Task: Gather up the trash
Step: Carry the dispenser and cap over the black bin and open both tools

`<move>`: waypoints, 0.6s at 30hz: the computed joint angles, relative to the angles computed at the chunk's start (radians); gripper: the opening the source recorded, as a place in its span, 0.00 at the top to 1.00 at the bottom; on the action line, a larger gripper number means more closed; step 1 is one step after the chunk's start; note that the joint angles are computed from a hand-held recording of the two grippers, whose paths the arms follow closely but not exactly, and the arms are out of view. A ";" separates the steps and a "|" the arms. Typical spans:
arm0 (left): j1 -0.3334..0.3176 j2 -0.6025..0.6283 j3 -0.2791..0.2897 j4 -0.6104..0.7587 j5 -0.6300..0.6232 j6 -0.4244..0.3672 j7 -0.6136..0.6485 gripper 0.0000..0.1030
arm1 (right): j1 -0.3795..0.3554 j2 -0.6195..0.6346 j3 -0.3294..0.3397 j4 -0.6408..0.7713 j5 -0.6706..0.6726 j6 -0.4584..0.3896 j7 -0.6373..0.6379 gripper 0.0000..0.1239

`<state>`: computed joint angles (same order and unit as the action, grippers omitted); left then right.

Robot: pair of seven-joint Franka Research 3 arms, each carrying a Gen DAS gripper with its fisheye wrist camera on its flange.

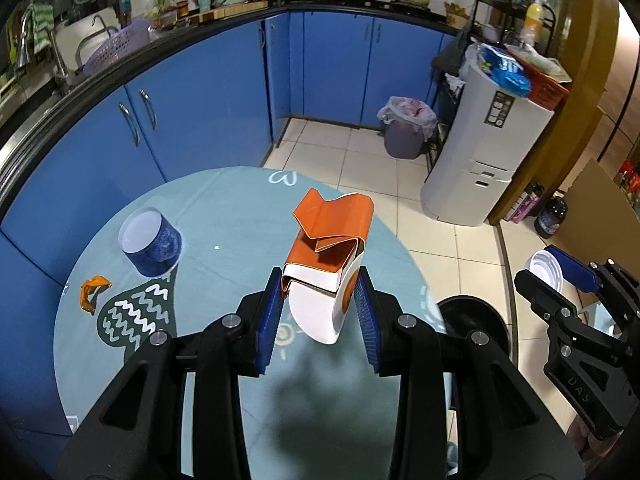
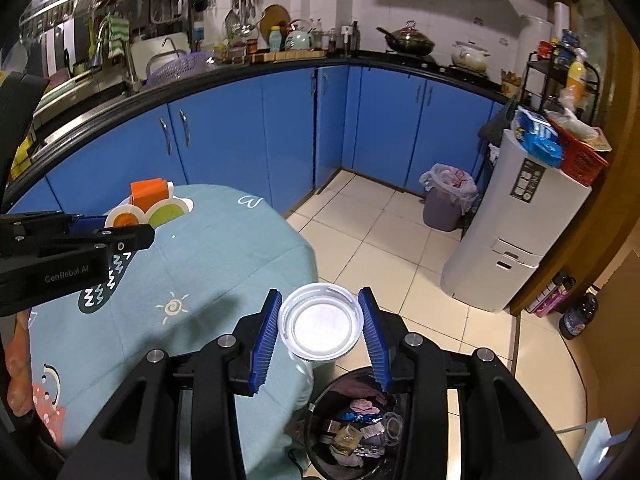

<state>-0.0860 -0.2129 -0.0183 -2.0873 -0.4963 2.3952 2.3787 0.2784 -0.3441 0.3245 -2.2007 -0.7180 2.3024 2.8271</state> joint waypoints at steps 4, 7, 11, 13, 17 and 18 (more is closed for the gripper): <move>-0.020 -0.050 -0.004 -0.039 -0.005 0.004 0.012 0.64 | -0.004 -0.063 0.009 -0.043 0.000 -0.012 0.024 0.69; -0.042 -0.085 -0.003 -0.069 -0.002 0.013 0.017 0.64 | -0.017 -0.112 0.023 -0.072 0.006 -0.023 0.037 0.68; -0.080 -0.126 0.000 -0.101 -0.003 0.015 0.026 0.64 | -0.035 -0.174 0.041 -0.108 0.023 -0.038 0.038 0.68; -0.100 -0.143 0.002 -0.113 -0.006 0.017 0.029 0.64 | -0.047 -0.198 0.048 -0.120 0.033 -0.043 0.033 0.69; -0.140 -0.169 0.002 -0.134 -0.005 0.019 0.036 0.64 | -0.068 -0.263 0.060 -0.161 0.060 -0.061 0.027 0.68; -0.148 -0.174 0.002 -0.137 -0.005 0.019 0.037 0.64 | -0.074 -0.275 0.064 -0.169 0.067 -0.062 0.026 0.69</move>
